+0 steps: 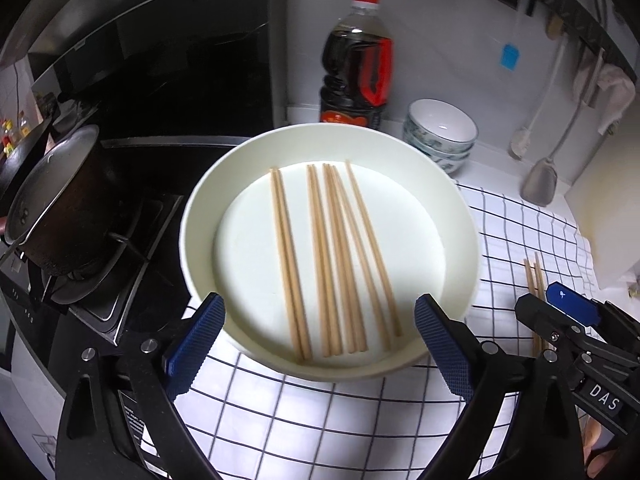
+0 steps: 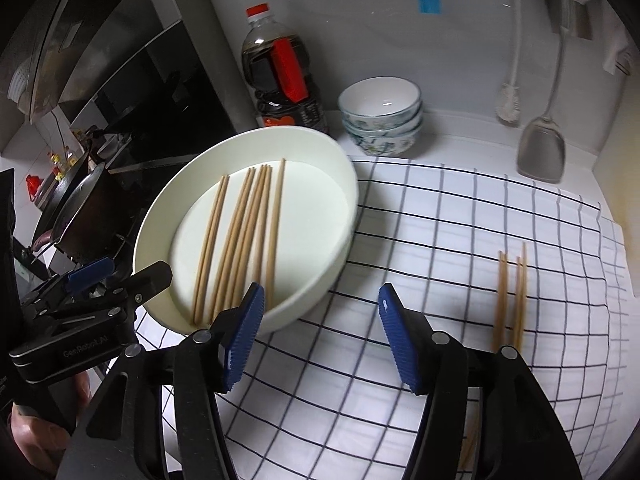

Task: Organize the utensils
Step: 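Move both open tools back over the remaining chopsticks on the cloth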

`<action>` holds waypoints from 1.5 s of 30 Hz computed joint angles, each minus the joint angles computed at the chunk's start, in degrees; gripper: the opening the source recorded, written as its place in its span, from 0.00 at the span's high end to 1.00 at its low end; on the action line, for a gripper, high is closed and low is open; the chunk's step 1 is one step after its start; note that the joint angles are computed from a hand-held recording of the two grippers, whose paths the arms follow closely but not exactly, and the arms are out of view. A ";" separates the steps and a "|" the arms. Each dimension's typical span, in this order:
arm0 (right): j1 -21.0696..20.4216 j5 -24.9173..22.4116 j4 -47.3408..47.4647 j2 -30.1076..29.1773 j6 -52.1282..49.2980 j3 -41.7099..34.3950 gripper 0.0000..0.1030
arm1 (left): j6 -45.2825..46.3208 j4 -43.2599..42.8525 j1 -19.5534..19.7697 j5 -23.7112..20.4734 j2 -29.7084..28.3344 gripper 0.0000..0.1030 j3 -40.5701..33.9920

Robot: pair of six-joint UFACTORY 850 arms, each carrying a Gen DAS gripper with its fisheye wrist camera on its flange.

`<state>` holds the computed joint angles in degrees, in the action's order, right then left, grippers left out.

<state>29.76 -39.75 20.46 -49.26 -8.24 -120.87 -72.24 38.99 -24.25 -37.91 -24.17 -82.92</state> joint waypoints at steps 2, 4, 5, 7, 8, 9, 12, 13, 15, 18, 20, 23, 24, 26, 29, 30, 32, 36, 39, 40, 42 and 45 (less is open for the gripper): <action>-0.43 1.08 0.43 1.31 -0.27 2.15 0.43 | 0.63 -0.30 -0.50 0.00 -0.55 0.08 -0.72; -0.86 2.32 0.44 2.82 -0.23 4.60 0.43 | 1.59 -0.95 -1.05 -0.09 -1.26 0.08 -1.67; -1.06 2.75 0.29 3.40 -0.07 5.52 0.43 | 2.01 -1.26 -1.25 -0.03 -1.58 0.08 -2.04; -1.40 3.26 0.00 4.19 0.28 6.72 0.42 | 2.84 -1.83 -1.66 0.05 -2.31 0.08 -2.89; -1.64 3.68 -0.18 4.77 0.52 7.63 0.42 | 3.39 -2.21 -1.88 0.15 -2.73 0.08 -3.40; -1.96 4.14 -0.31 5.46 0.73 8.73 0.41 | 3.86 -2.52 -2.06 0.29 -3.07 0.08 -3.79; -2.58 5.01 -0.73 6.82 1.33 10.92 0.41 | 5.80 -3.55 -2.87 0.22 -4.46 0.08 -5.63; -2.87 5.50 -1.00 7.46 1.61 11.95 0.41 | 6.39 -3.83 -3.07 0.28 -4.77 0.08 -6.06; -3.37 6.23 -1.24 8.41 2.02 13.55 0.41 | 7.41 -4.08 -3.61 0.19 -5.57 0.08 -7.19; -4.30 7.39 -1.38 9.89 2.85 16.13 0.41 | 8.83 -4.52 -4.30 0.01 -6.63 0.08 -8.75; -4.92 7.96 -1.75 10.70 3.71 17.57 0.41 | 9.74 -5.06 -4.63 -0.01 -7.31 0.08 -9.67; -5.83 8.80 -2.12 11.80 4.76 19.58 0.41 | 11.54 -6.22 -5.16 -0.14 -8.54 0.08 -11.31; -6.01 8.98 -2.24 12.07 4.94 20.00 0.41 | 12.20 -6.64 -5.34 -0.23 -8.97 0.08 -11.87; -6.60 9.54 -2.60 12.79 5.52 21.31 0.41 | 13.69 -7.51 -5.76 -0.60 -10.12 0.08 -13.40; -7.26 10.00 -3.02 13.49 6.24 22.61 0.41 | 15.31 -8.46 -6.43 -1.19 -11.50 0.08 -15.34; -7.60 10.30 -3.04 13.84 6.35 23.27 0.41 | 15.97 -8.81 -6.69 -1.57 -12.12 0.08 -16.22; -8.07 10.68 -3.25 14.22 6.56 24.04 0.41 | 17.13 -9.47 -7.08 -2.14 -13.27 0.08 -17.72; -8.98 11.24 -3.28 14.64 6.75 25.28 0.40 | 19.38 -10.52 -7.75 -3.73 -15.47 0.08 -20.69; -9.65 11.64 -2.30 14.77 6.02 26.08 0.40 | 20.33 -11.05 -8.17 -4.67 -16.84 0.08 -22.41; -9.88 11.68 -2.05 14.72 5.77 26.28 0.40 | 20.54 -11.25 -8.26 -4.59 -16.96 0.08 -22.47; -10.21 11.83 -2.04 14.59 5.62 26.63 0.40 | 21.59 -12.33 -8.32 -3.98 -17.51 0.08 -22.91; -10.58 11.80 -2.53 14.12 5.67 26.73 0.39 | 22.42 -12.60 -8.72 -4.47 -18.83 0.08 -24.38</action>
